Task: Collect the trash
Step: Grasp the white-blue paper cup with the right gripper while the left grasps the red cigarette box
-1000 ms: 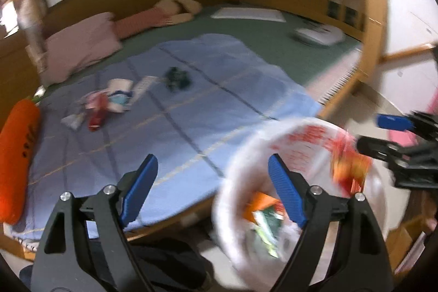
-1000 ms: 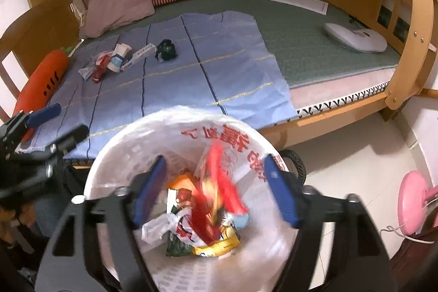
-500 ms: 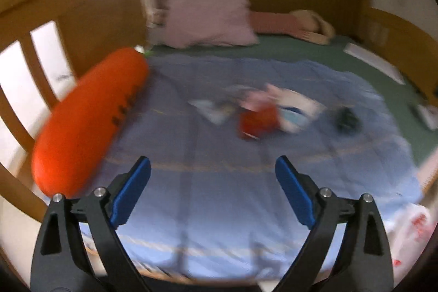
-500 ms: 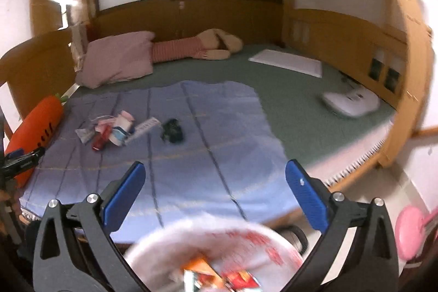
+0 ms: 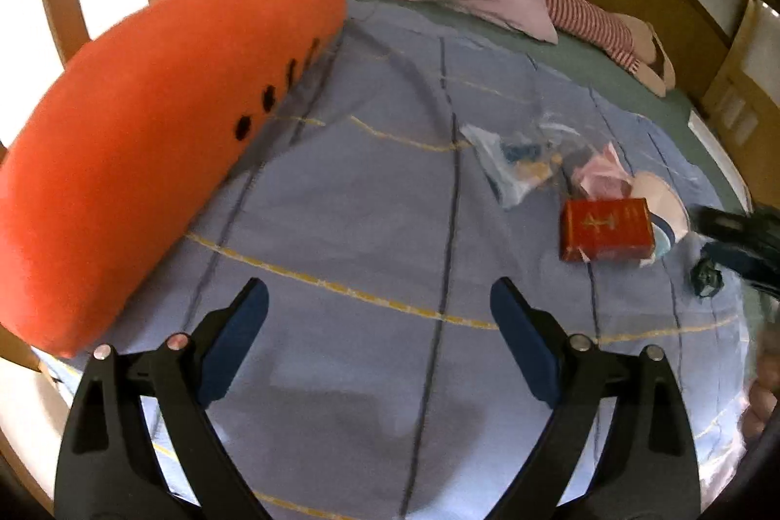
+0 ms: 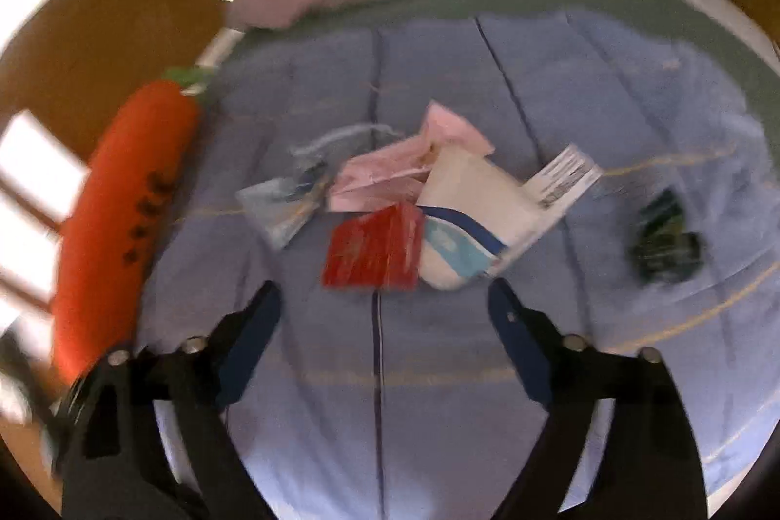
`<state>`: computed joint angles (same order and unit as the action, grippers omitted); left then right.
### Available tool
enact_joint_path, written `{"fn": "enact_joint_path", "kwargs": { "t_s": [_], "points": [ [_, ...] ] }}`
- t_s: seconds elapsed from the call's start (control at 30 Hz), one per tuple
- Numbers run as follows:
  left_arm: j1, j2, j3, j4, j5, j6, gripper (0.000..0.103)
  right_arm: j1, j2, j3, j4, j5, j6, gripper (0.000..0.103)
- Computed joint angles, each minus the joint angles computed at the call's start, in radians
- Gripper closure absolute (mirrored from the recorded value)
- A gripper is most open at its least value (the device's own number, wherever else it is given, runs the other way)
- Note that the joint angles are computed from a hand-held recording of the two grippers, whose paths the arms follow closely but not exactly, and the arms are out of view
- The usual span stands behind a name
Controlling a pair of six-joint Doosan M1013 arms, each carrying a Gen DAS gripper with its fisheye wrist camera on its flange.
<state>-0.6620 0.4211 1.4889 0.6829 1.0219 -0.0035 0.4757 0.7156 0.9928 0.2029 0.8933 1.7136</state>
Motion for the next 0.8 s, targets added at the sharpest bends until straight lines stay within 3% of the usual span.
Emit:
{"fn": "enact_joint_path", "kwargs": {
  "t_s": [0.1,0.2,0.3,0.37,0.43,0.5,0.57,0.6,0.63,0.67,0.7,0.8],
  "points": [
    [0.000,-0.010,0.015,0.001,-0.005,-0.003,0.011,0.009,0.083,-0.097,-0.017,0.075,0.109,0.035],
    [0.005,-0.016,0.018,-0.008,-0.006,-0.015,0.011,0.011,0.092,-0.088,0.059,0.064,0.058,0.066],
    [0.005,-0.016,0.017,-0.009,-0.001,-0.035,0.011,0.005,0.065,-0.030,0.178,0.045,-0.033,0.071],
    [0.005,-0.023,0.026,-0.007,-0.005,-0.061,0.011,-0.008,0.050,0.008,0.348,0.098,-0.148,0.080],
    [0.001,-0.034,0.040,0.005,-0.006,-0.100,0.011,-0.015,0.047,0.029,0.460,0.177,-0.226,0.080],
    [0.001,-0.038,0.043,0.008,0.003,-0.119,0.011,-0.009,0.057,0.023,0.490,0.308,-0.306,0.077],
    [0.001,-0.040,0.046,0.000,0.008,-0.128,0.011,-0.003,0.061,0.015,0.469,0.381,-0.363,0.065],
    [0.002,-0.042,0.049,-0.007,0.005,-0.133,0.011,-0.002,0.047,0.026,0.435,0.352,-0.377,0.063],
    [0.003,-0.041,0.049,-0.009,0.002,-0.136,0.011,-0.002,0.029,0.042,0.405,0.301,-0.380,0.054],
    [0.004,-0.041,0.049,-0.009,0.002,-0.137,0.011,-0.003,0.007,0.065,0.379,0.229,-0.379,0.039],
    [0.005,-0.038,0.046,-0.011,0.006,-0.132,0.011,-0.006,-0.015,0.088,0.353,0.134,-0.351,0.034],
    [0.007,-0.032,0.039,-0.031,0.010,-0.112,0.011,0.001,-0.045,0.109,0.157,-0.084,-0.137,0.028]
  ]
}}
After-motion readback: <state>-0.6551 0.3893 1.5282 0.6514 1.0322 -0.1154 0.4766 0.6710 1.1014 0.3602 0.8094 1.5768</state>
